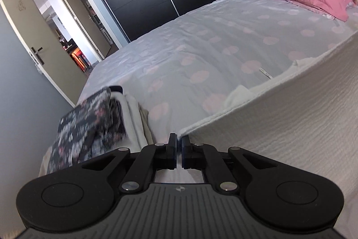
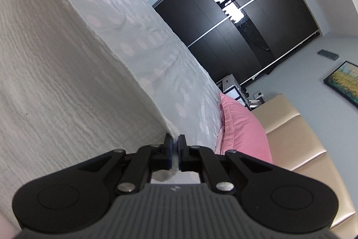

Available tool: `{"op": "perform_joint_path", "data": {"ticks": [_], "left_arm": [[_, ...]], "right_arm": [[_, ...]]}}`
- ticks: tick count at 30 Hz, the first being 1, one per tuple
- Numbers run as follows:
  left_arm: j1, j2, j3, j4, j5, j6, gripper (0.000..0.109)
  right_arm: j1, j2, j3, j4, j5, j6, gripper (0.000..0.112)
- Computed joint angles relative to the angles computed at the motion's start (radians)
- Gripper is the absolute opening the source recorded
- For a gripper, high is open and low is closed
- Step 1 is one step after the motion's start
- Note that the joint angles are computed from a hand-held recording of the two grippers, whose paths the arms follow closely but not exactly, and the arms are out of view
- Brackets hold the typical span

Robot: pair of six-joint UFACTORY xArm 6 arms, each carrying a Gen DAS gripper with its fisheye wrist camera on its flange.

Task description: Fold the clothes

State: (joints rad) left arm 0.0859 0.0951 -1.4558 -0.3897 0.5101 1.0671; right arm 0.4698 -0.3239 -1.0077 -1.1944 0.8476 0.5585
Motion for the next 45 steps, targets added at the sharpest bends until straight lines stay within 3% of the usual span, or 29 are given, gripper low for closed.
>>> {"op": "perform_joint_path", "data": {"ticks": [10, 14, 21, 28, 38, 45], "left_arm": [[-0.080, 0.353, -0.320, 0.292, -0.008, -0.224, 0.002], [-0.087, 0.451, -0.408, 0.336, 0.021, -0.279, 0.002], [-0.082, 0.484, -0.431, 0.325, 0.028, -0.315, 0.019], [-0.044, 0.371, -0.305, 0.249, 0.066, -0.261, 0.025], [0.090, 0.010, 0.107, -0.017, 0.178, 0.040, 0.040], [0.176, -0.130, 0.294, -0.056, 0.242, 0.125, 0.041]], "right_arm": [[-0.155, 0.357, -0.255, 0.095, -0.095, -0.035, 0.005], [-0.187, 0.462, -0.317, 0.137, -0.124, -0.043, 0.005], [-0.202, 0.520, -0.355, 0.125, -0.119, 0.005, 0.026], [-0.205, 0.408, -0.255, 0.242, -0.126, 0.020, 0.026], [-0.119, -0.001, 0.139, 0.620, -0.131, -0.087, 0.028], [-0.076, -0.206, 0.328, 0.734, -0.077, -0.044, 0.031]]}}
